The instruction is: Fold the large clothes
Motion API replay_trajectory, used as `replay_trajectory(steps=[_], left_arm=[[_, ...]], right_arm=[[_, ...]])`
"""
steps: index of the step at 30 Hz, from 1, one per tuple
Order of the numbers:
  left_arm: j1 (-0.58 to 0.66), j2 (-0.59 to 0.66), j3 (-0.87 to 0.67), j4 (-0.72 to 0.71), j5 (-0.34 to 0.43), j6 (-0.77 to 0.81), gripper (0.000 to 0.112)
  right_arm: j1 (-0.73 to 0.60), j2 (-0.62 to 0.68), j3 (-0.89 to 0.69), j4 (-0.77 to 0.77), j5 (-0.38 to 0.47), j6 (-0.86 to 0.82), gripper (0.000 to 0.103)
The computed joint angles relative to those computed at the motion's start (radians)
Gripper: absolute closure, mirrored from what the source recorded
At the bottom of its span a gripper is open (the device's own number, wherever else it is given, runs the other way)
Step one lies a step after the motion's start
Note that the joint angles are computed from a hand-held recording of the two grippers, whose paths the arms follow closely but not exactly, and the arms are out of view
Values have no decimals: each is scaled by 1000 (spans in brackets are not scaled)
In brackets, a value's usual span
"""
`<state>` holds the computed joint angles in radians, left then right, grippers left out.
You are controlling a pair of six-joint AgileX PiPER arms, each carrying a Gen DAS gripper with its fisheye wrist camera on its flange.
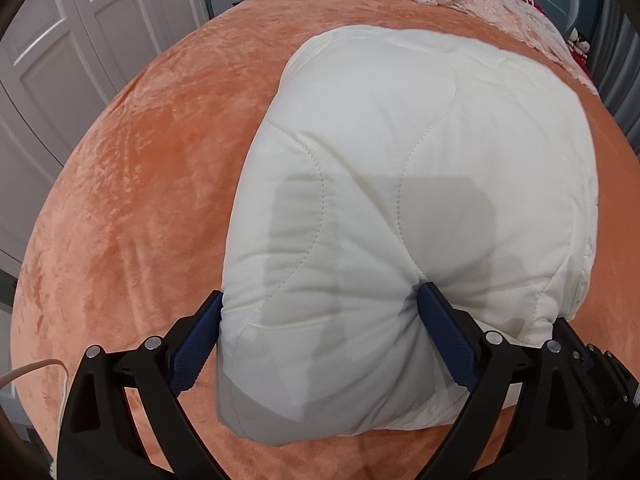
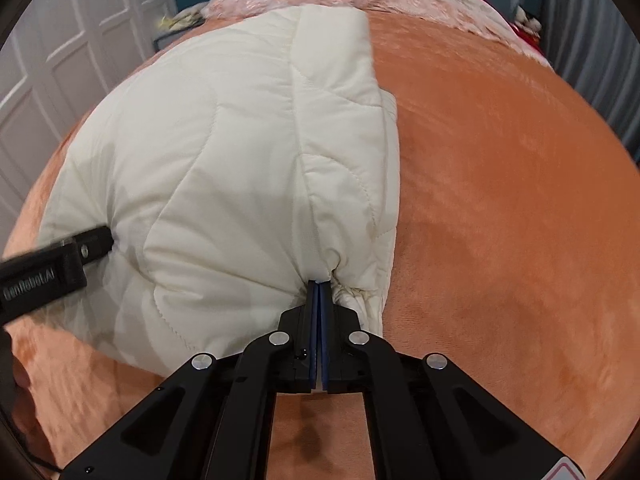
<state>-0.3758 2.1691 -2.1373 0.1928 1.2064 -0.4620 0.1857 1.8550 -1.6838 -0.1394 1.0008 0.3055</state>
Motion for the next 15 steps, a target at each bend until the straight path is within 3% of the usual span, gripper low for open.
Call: replay_trajectory(steps=[2, 3, 4, 6, 9, 15], left_arm=[[25, -61, 64, -50, -20, 19, 19], [29, -104, 113, -60, -34, 16, 19], [26, -148, 166, -49, -48, 4, 19], [2, -263, 308, 15, -87, -31, 20], [-55, -417, 499, 124, -121, -110, 18], [-170, -596, 701, 225, -104, -224, 18]], right_arm=[[8, -37, -25, 10, 60, -5, 98], [7, -71, -12, 30, 66, -5, 88], [13, -139, 30, 42, 59, 9, 59], [46, -238, 112, -19, 36, 82, 25], [156, -426, 266, -167, 17, 241, 24], [304, -608, 419, -290, 91, 372, 23]])
